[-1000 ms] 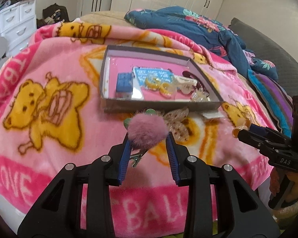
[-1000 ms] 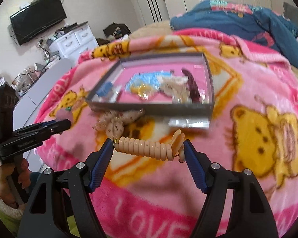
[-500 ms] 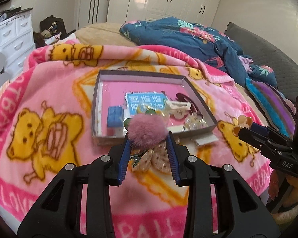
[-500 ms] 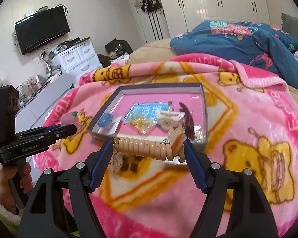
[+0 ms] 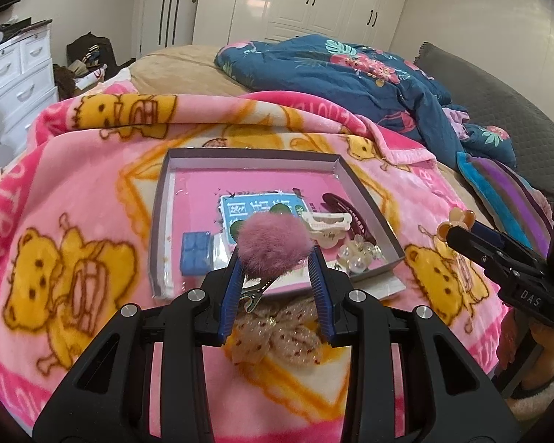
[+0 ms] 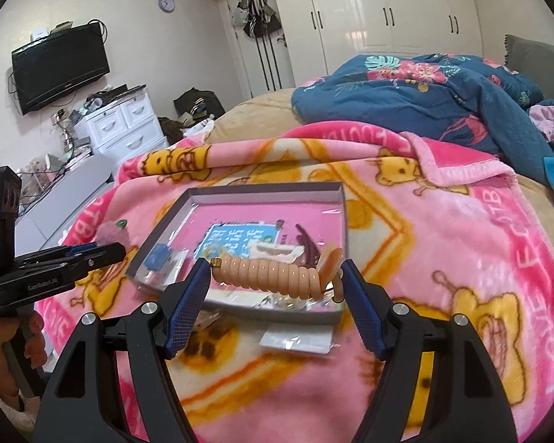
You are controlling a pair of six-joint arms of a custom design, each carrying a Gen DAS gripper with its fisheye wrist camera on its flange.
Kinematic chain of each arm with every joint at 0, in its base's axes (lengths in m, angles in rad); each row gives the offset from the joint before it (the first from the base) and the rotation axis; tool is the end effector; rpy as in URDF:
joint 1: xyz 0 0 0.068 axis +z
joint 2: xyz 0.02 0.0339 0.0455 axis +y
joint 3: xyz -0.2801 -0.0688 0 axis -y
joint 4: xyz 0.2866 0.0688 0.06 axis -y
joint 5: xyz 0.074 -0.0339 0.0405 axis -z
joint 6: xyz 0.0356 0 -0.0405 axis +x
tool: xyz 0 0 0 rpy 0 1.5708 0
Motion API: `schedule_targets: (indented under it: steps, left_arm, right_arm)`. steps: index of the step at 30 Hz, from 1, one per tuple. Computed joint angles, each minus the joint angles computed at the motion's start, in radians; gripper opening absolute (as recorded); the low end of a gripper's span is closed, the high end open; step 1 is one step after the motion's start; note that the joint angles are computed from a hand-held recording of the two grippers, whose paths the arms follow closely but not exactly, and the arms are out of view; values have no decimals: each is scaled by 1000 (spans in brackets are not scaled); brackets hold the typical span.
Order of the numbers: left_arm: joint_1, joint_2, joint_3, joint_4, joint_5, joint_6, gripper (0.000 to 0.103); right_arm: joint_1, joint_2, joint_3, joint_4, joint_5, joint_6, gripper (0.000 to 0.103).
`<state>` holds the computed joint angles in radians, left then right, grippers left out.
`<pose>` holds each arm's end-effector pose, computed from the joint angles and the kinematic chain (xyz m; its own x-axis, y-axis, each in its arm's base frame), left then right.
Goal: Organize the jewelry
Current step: 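Carry the pom-pom clip and coiled hair tie into the box and open both tools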
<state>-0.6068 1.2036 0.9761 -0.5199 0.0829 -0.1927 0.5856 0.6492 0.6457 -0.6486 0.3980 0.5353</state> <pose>0.2386 -0.1692 0.2943 -0.6664 0.2303 -0.7091 0.4998 0.8437 -0.1957 0.1481 0.0817 0.2770 -0.5639 0.1902 -0.8036 0.0406 0.9783 0.2031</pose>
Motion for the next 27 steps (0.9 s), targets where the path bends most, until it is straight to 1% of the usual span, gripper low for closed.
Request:
schedule_targets:
  steps: [6,9,21,27]
  left_arm:
    - [-14,57,44,14,1,3,26]
    - [-16,89,68,17,0,9,26]
    - [16,221,119,57,19,0,26]
    - [34,288,144,66,21,3,27]
  right_arm:
    - [-75,8,2,25,-17,-52,71]
    - [-118,34,2,49,-48,-73,71]
    - [-165,245,16,194,-111,-133,71]
    - [-166,338,41,234,-125,-160,71]
